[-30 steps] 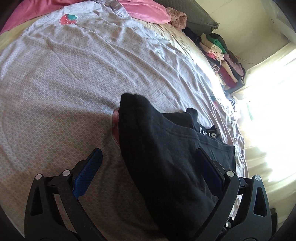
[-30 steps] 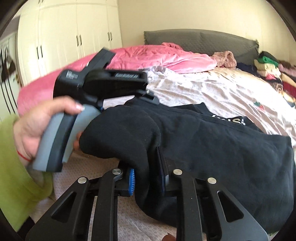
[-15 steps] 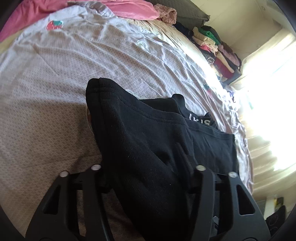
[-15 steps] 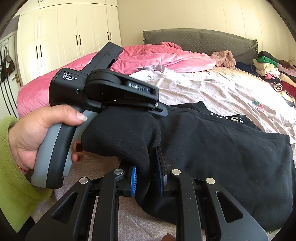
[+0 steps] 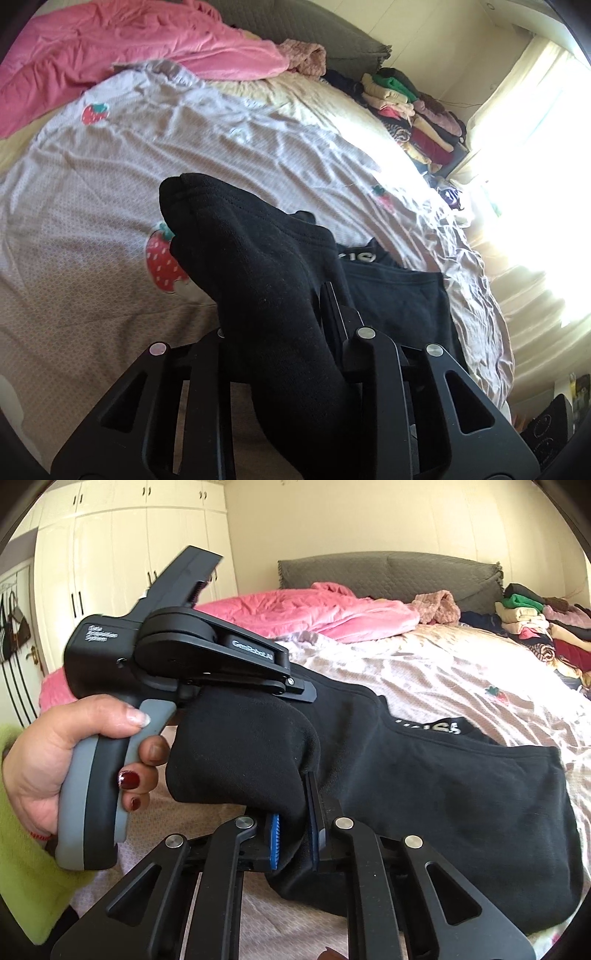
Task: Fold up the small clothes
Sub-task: 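Lift the gripped edge with both tools and fold it over the bundle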
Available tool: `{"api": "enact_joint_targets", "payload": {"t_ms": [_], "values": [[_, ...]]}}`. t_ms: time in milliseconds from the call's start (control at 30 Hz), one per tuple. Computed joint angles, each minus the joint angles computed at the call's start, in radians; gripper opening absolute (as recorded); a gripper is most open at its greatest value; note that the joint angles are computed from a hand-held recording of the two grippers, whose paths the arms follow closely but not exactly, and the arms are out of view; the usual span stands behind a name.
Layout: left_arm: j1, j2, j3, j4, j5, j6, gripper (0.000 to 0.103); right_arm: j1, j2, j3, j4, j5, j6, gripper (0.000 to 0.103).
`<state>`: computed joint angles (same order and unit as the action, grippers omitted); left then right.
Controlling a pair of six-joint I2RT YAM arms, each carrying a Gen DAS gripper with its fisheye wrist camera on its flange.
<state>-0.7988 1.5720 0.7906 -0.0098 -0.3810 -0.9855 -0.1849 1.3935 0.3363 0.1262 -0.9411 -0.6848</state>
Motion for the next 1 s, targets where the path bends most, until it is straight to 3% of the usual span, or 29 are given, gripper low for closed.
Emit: {"api": "enact_joint_targets", "payload": {"t_ms": [200,433,633,1000], "values": [[-0.073,0.066,0.145,-0.099,-0.073,-0.024,0.019,-0.158,0.034,0.087,-0.187,-0.109,-0.119,0.01],[-0.135,0.208,0.408,-0.236,-0.116,-0.001,0.019,-0.35,0.142,0.242,-0.48,-0.227,-0.347,0.009],[-0.157,0.368,0.618,-0.321,-0.115,0.004,0.019,-0.461,0.292,0.39,-0.689,-0.249,-0.513,0.008],[-0.163,0.583,0.852,-0.414,-0.081,-0.016,0.019,-0.539,0.499,0.552,-0.823,-0.212,-0.589,0.007]]}}
